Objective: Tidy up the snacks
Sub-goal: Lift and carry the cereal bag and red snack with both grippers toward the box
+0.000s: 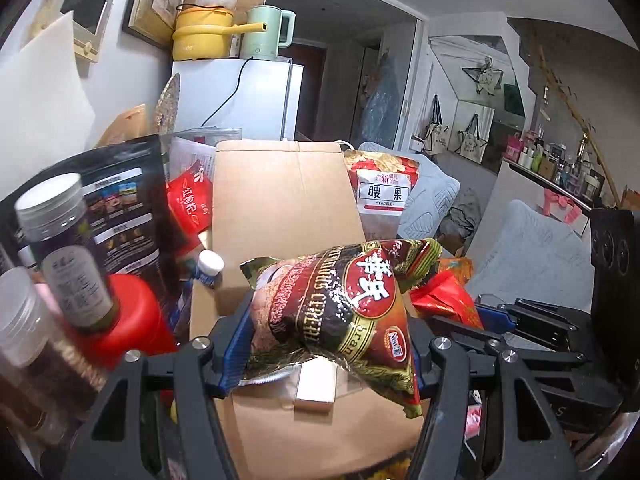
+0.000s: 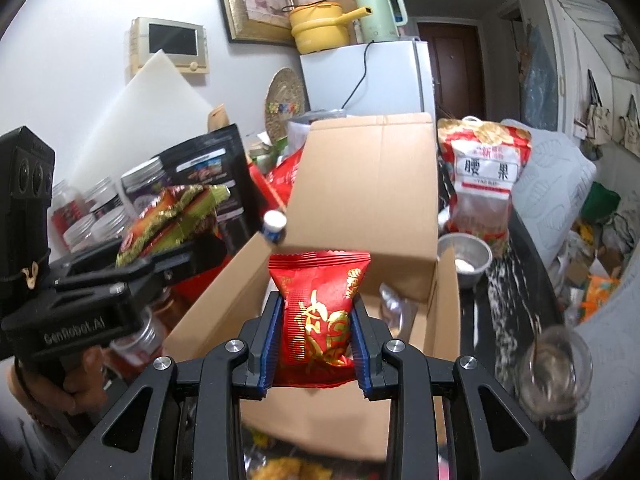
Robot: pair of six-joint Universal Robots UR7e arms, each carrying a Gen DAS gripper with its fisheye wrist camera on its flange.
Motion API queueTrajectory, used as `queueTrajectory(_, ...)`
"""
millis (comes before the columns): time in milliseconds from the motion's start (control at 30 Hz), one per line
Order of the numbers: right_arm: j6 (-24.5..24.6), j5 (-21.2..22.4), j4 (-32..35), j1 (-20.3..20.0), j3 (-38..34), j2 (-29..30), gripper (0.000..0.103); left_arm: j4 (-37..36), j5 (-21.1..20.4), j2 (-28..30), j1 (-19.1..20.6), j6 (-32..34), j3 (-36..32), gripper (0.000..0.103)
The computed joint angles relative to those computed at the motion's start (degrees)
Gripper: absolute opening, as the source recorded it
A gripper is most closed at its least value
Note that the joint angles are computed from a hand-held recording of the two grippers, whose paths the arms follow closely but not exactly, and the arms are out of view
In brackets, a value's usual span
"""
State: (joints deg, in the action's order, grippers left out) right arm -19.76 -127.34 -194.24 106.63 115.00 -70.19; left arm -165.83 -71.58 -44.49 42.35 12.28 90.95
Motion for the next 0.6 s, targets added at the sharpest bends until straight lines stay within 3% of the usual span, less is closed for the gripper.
queueTrajectory(267, 0.32, 3.68, 1.52, -2.9, -3.79, 1.59, 0.031, 1.69, 1.67, 4.67, 0.97, -0.37, -5.81, 0.061)
queueTrajectory(600, 2.35, 4.07, 5.06, -5.79, -6.76, 3.76, 0.031, 6.14, 5.31, 9.16, 2.48, -0.83, -10.85, 0.061)
